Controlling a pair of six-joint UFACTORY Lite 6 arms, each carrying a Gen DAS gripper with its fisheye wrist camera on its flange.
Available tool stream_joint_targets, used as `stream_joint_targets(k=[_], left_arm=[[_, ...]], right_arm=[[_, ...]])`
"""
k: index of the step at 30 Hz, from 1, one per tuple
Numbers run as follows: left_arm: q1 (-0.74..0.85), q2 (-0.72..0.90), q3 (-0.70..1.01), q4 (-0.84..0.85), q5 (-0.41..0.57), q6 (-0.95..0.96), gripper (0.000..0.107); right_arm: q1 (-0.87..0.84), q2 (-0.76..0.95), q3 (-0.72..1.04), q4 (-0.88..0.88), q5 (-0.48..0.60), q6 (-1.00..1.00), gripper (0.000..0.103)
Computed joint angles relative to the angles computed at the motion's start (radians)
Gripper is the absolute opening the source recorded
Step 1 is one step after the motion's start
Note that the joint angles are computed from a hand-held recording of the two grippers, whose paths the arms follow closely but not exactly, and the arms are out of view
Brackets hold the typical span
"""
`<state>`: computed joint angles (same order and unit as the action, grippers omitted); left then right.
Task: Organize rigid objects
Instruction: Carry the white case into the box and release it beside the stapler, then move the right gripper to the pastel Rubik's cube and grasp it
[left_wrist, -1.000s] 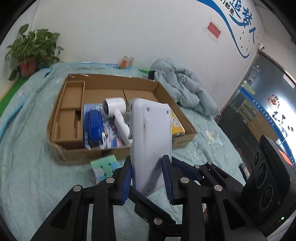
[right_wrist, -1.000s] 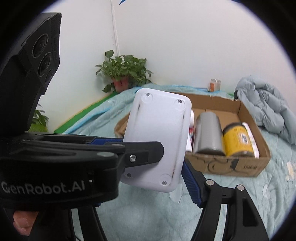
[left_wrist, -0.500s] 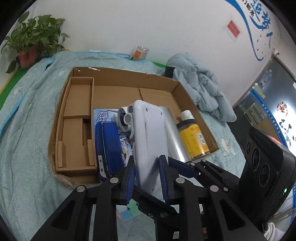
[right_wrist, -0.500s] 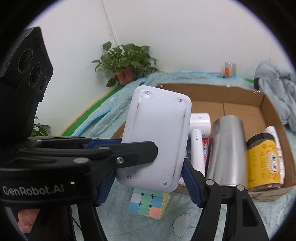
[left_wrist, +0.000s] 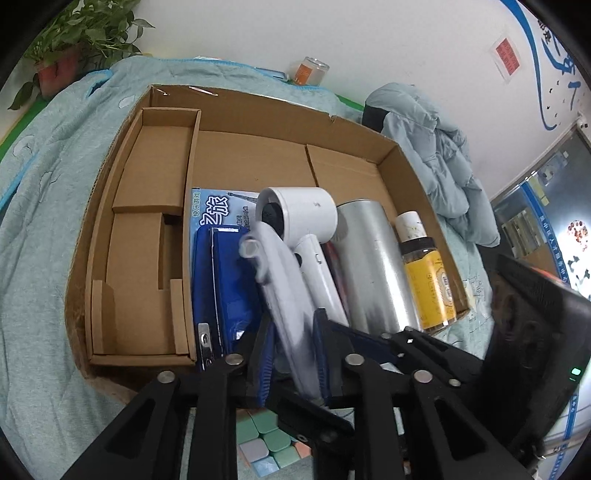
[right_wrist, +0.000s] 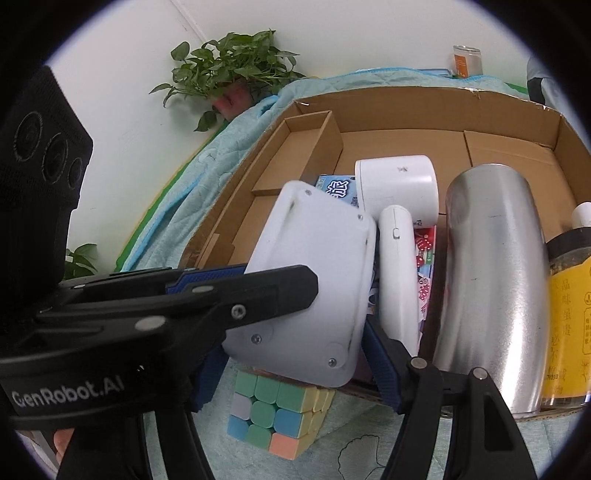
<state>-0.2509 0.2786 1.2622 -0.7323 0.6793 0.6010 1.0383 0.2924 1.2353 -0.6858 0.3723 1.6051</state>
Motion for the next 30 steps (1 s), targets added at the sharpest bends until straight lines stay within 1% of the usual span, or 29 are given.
stream_joint_targets(k=[1,4,5,6,8,9,10,11,12,13,16,20,23,25,28,30], left_arm=[[-0.002,0.008,0.006,-0.002,-0.001,0.006,0.016],[-0.020,-0.009,-0.012,0.012,-0.040,0.012,0.016],[-0.022,-0.030,-0.032,-0.001,-0.064,0.028,0.022],[-0.016,-0.064,-0.062,-0.027,-0.080,0.060,0.027],[-0.009,-0.178,-0.159,-0.058,-0.143,0.112,0.082],[-0.015,-0.233,-0.203,-0.048,-0.188,0.099,0.094],[-0.018,-0.329,-0.289,-0.081,-0.265,0.129,0.102],[-0.016,-0.428,-0.374,-0.135,-0.327,0.186,0.102],[-0.014,-0.501,-0.431,-0.147,-0.346,0.210,0.102],[-0.012,-0.551,-0.469,-0.117,-0.349,0.197,0.102],[-0.017,-0.683,-0.572,0.055,-0.364,0.032,0.102],[0.018,-0.862,-0.708,0.149,-0.314,-0.072,0.102],[0.020,-1.024,-0.809,0.300,-0.291,-0.231,0.102],[0.024,-1.099,-0.859,0.327,-0.264,-0.255,0.102],[0.048,-1.095,-0.893,0.252,-0.246,-0.169,0.102],[0.108,-1.047,-0.905,0.097,-0.216,0.010,0.102]], right_arm=[[0.002,-0.009,-0.003,-0.027,0.016,0.023,0.069],[0.049,-0.021,0.016,-0.106,0.129,0.106,0.070],[0.072,-0.026,0.024,-0.135,0.179,0.136,0.075],[0.122,-0.031,0.035,-0.184,0.267,0.186,0.079],[0.204,-0.038,0.041,-0.256,0.407,0.252,0.085],[0.256,-0.037,0.045,-0.284,0.486,0.286,0.086],[0.298,-0.035,0.043,-0.300,0.545,0.320,0.088],[0.331,-0.031,0.040,-0.307,0.586,0.347,0.090],[0.360,-0.022,0.041,-0.305,0.619,0.367,0.090],[0.382,-0.016,0.037,-0.305,0.640,0.386,0.091],[0.426,-0.003,0.024,-0.304,0.670,0.451,0.091],[0.450,0.021,0.030,-0.311,0.668,0.507,0.091],[0.484,0.042,0.055,-0.300,0.694,0.511,0.091],[0.498,0.054,0.068,-0.302,0.701,0.508,0.091],[0.519,0.066,0.075,-0.311,0.691,0.520,0.091],[0.519,0.073,0.072,-0.313,0.669,0.522,0.091]])
